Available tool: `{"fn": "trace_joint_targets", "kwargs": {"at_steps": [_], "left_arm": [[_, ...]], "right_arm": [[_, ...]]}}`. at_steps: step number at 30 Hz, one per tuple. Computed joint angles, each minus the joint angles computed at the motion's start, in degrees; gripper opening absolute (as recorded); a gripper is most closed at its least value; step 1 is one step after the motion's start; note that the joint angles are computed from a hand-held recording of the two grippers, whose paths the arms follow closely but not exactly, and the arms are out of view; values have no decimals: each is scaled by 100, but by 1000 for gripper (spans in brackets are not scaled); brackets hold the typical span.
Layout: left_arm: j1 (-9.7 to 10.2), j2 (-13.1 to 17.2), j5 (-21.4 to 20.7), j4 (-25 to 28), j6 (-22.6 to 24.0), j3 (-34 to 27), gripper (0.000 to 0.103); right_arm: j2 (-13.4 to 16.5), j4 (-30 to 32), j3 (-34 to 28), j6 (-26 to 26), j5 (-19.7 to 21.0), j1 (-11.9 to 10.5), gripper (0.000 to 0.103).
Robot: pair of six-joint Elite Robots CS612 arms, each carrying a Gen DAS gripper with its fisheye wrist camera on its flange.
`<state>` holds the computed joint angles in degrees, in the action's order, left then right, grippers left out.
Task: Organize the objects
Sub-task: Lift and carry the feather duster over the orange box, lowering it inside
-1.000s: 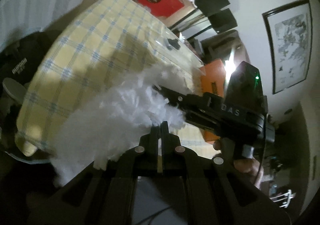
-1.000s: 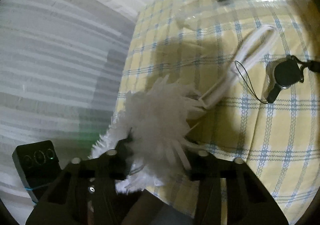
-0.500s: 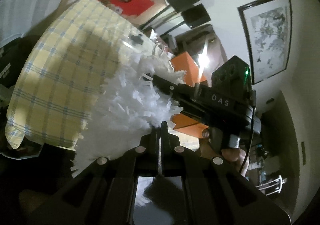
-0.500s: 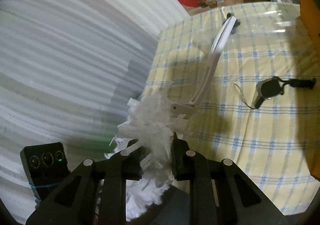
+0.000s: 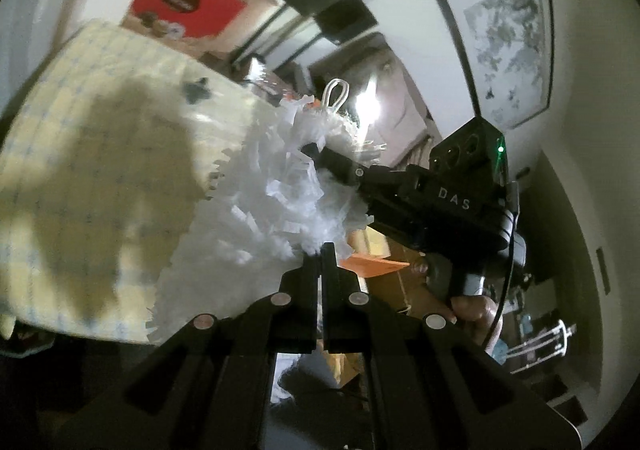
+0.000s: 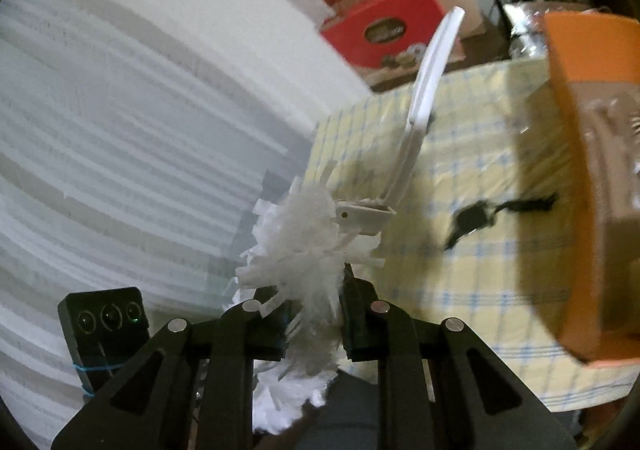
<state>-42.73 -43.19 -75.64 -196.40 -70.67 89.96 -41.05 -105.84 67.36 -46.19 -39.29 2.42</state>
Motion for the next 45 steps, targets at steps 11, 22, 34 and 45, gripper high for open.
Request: {"fn": "trace_joint_targets", "kwargs": {"at_steps": [11,22,34,45], "left_arm": [[259,654,-767,768,618,-1624,1],[458,1639,-1569,1754,512,-3570,1],[567,2447,-1889,2898,422,-5014,1],[589,2337,-1892,3108,479,-4713,1]], "right_arm": [[327,-516,-819,1087,-12,-350,18],[922,-808,-1905,2197,-334,-522,18],[1911,-284,-3344,2846,-766,-574,18],[2032,-220,-3349,2716,-1012,-541,18]]}}
